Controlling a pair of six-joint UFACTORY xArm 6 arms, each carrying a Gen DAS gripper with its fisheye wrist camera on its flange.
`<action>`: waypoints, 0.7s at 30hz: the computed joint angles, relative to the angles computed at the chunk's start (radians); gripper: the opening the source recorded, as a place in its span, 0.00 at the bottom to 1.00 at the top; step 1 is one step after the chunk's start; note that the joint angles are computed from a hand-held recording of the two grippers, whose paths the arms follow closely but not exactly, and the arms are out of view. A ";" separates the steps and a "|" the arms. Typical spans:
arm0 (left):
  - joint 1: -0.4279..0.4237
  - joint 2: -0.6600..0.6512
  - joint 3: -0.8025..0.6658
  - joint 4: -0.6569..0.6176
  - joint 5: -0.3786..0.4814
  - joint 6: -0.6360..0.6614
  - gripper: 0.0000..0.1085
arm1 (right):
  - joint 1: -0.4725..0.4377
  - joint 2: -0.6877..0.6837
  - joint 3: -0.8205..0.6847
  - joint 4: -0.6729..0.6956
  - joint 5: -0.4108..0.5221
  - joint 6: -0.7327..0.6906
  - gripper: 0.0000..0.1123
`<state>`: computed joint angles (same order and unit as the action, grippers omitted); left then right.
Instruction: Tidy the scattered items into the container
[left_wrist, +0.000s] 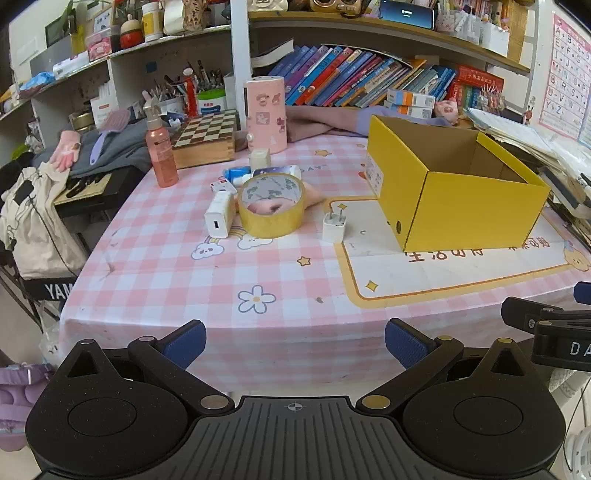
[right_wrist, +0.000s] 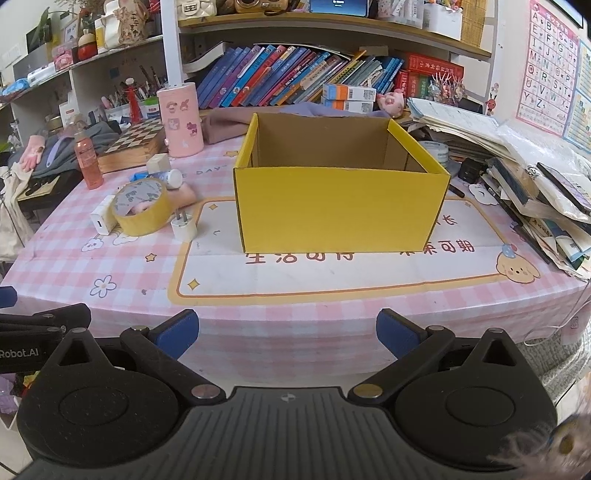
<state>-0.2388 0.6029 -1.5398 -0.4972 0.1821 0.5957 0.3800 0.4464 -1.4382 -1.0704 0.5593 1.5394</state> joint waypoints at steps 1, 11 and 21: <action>0.001 0.002 -0.003 -0.001 0.001 0.000 0.95 | -0.002 0.001 -0.002 0.002 -0.001 -0.004 0.92; 0.018 0.027 -0.037 0.001 0.027 -0.005 0.95 | 0.011 0.031 -0.044 0.040 0.014 -0.052 0.92; 0.029 0.031 -0.043 -0.014 0.035 0.017 0.95 | 0.022 0.058 -0.083 0.045 0.009 -0.073 0.92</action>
<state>-0.2099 0.6343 -1.5830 -0.5109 0.2168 0.6126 0.4022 0.5045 -1.5217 -1.0249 0.5678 1.4662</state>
